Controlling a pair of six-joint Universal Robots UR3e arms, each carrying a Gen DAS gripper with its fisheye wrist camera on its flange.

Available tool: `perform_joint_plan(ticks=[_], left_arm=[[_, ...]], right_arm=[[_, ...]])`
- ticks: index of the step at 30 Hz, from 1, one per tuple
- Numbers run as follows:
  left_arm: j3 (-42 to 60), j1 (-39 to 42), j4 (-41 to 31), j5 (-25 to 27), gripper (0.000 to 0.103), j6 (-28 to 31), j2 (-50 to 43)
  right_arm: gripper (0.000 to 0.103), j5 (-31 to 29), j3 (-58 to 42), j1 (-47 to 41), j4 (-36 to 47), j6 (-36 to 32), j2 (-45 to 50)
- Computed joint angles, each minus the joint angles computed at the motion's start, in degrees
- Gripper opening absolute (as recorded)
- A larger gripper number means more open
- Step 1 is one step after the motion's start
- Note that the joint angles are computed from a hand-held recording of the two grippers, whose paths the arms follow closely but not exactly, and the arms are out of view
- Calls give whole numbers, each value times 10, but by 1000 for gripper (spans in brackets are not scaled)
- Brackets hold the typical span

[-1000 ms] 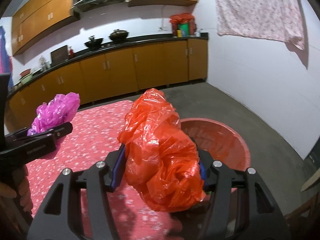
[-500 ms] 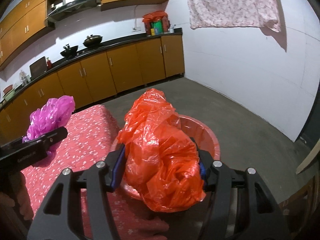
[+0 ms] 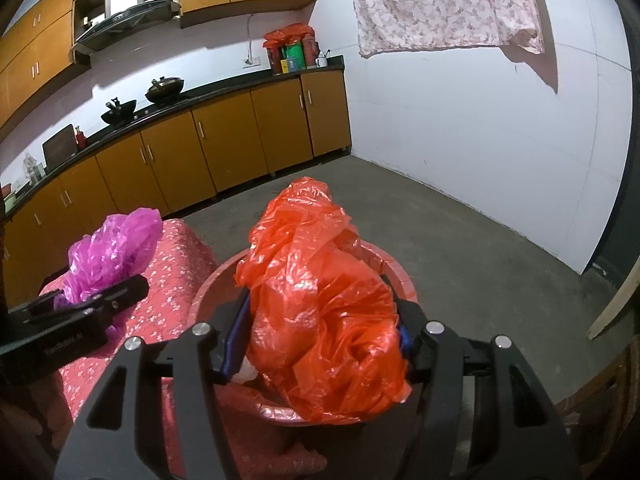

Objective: Collect trash
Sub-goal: 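Carry both held bags from the bed over the basket, then open both tools over the basket to drop the pink-purple and orange-red bags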

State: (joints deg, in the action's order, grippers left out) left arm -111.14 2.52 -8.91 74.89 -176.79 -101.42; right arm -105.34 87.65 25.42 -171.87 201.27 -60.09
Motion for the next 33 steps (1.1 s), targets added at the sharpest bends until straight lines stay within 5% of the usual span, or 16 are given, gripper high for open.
perform_joint_plan(ticks=[27,33], left_arm=[[154,-53,-43,5,62,-1,-153],[164,-51,-52,4,74,-2,-165]], right_arm=[[58,26,-74,-29,5,14,79],[63,54,-63,-41,-20,29,80]])
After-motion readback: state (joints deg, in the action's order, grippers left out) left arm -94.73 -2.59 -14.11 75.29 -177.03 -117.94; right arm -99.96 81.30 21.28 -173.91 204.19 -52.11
